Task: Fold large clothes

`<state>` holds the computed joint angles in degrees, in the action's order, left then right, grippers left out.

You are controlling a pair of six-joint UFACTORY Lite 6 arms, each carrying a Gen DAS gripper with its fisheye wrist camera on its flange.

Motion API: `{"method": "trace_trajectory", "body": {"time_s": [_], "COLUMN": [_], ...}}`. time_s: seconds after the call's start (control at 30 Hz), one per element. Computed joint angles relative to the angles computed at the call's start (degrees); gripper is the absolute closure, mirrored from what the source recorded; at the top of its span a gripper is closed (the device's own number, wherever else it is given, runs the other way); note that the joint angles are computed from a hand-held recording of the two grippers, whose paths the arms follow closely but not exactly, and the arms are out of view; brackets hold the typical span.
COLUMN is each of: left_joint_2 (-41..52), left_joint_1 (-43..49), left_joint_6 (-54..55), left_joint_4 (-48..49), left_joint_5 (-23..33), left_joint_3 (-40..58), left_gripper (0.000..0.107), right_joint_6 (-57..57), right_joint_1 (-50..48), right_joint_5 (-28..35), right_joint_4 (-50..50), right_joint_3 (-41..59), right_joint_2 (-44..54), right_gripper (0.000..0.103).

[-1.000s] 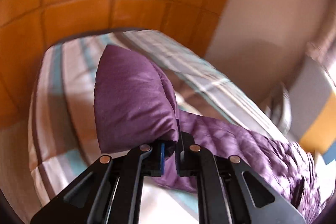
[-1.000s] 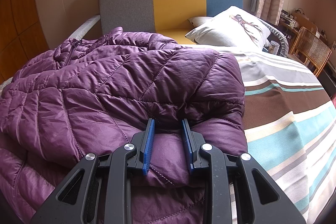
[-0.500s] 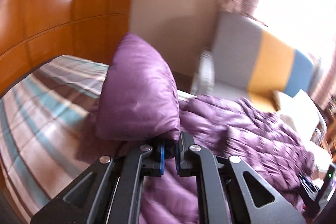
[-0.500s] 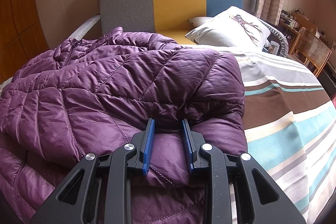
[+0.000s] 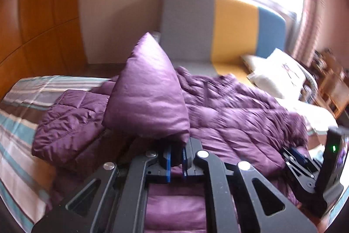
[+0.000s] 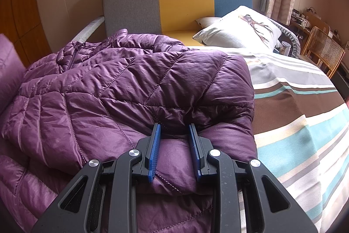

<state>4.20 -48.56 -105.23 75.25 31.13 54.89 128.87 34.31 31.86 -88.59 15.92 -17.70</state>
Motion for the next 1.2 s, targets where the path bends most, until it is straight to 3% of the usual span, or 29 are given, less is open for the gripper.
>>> {"method": "trace_trajectory", "body": {"time_s": [0.3, 0.37, 0.4, 0.43, 0.57, 0.67, 0.83, 1.0, 1.07, 1.2], "left_joint_2": [11.3, 12.6, 13.0, 12.8, 8.0, -1.2, -16.7, -21.2, -22.2, -23.0], "left_joint_1": [-5.0, -4.8, -4.3, -4.1, -5.9, -6.3, -4.3, 4.9, 10.5, 21.4], "left_joint_6": [2.2, 0.8, -1.1, -3.1, -3.6, -7.0, -9.7, -5.1, -6.1, -8.5], "left_joint_4": [-2.2, -1.0, 1.2, 3.3, 5.9, 9.9, 13.9, 10.6, 9.6, 7.8], "left_joint_5": [-2.8, -6.0, -8.5, -10.7, -10.6, -9.3, -3.1, 1.9, 1.3, -5.5], "left_joint_3": [9.7, 10.2, 10.0, 9.3, 4.5, -3.4, -15.6, -21.1, -23.9, -28.2], "left_gripper": [0.097, 0.084, 0.061, 0.045, 0.036, 0.020, 0.016, 0.018, 0.024, 0.025], "right_joint_6": [0.0, 0.0, 0.0, 0.0, -0.1, 0.1, 0.3, 0.4, 1.1, -4.7], "right_joint_1": [0.1, 0.1, 0.1, 0.1, 0.2, 0.4, 0.2, 0.0, -0.6, -2.2], "right_joint_5": [0.1, 0.1, 0.1, 0.1, 0.2, 0.4, 0.2, 0.0, -0.8, -3.8], "right_joint_4": [0.1, 0.1, 0.1, 0.1, 0.3, 0.2, -0.1, -0.4, -1.3, 2.3], "right_joint_3": [-0.1, -0.1, -0.1, -0.2, 0.0, 0.1, 0.1, 0.1, -1.2, -2.8], "right_joint_2": [-0.1, -0.1, 0.0, -0.2, 0.0, 0.2, 0.4, 0.2, -2.0, -8.4], "right_gripper": [0.077, 0.077, 0.077, 0.077, 0.077, 0.077, 0.077, 0.077, 0.077, 0.077]}}
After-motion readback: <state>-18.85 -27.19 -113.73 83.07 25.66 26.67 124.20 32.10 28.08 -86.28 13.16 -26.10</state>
